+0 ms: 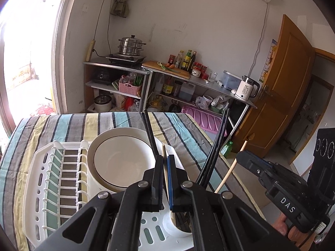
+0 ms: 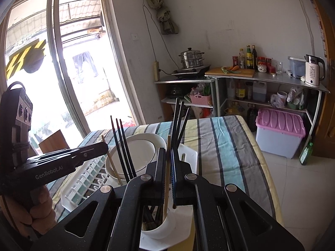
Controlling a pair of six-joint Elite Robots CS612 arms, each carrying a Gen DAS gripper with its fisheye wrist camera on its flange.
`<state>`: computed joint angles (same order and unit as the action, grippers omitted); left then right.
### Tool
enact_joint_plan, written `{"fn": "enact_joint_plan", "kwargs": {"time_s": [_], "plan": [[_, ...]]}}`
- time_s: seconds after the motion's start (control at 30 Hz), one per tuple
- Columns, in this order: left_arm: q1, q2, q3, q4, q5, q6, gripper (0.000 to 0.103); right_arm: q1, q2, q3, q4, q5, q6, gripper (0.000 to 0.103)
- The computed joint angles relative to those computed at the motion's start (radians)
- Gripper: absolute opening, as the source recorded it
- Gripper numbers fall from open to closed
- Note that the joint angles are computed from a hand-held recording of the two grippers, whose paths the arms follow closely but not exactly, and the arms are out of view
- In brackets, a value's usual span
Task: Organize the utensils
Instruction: 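Carry both held wooden chopsticks over the white cup and lower them in, then open the left tool while the right tool opens, releasing chopsticks into the cup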
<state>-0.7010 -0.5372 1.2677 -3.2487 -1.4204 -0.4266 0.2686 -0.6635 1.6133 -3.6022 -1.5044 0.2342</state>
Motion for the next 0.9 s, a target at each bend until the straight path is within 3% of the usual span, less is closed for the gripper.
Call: {"fn": "enact_joint_plan", "kwargs": {"time_s": [0.2, 0.37, 0.73, 0.77, 0.83, 0.9], "plan": [[-0.002, -0.004, 0.011, -0.013, 0.005, 0.015, 0.004, -0.002, -0.014, 0.008, 0.026, 0.010, 0.001, 0.005], [-0.011, -0.022, 0.054, -0.055, 0.026, 0.039, 0.004, 0.001, -0.022, 0.033, -0.003, 0.012, -0.014, 0.015], [-0.050, -0.092, 0.271, -0.218, 0.073, 0.021, 0.004, 0.019, -0.049, 0.146, -0.106, 0.030, -0.018, 0.016], [-0.057, -0.098, 0.295, -0.228, 0.085, 0.017, 0.004, 0.022, -0.051, 0.158, -0.119, 0.034, -0.021, 0.018], [-0.072, -0.110, 0.342, -0.245, 0.108, 0.014, 0.004, 0.030, -0.054, 0.183, -0.141, 0.037, -0.028, 0.035], [-0.086, -0.120, 0.386, -0.268, 0.126, 0.014, 0.005, 0.040, -0.056, 0.208, -0.161, 0.036, -0.032, 0.040]]}}
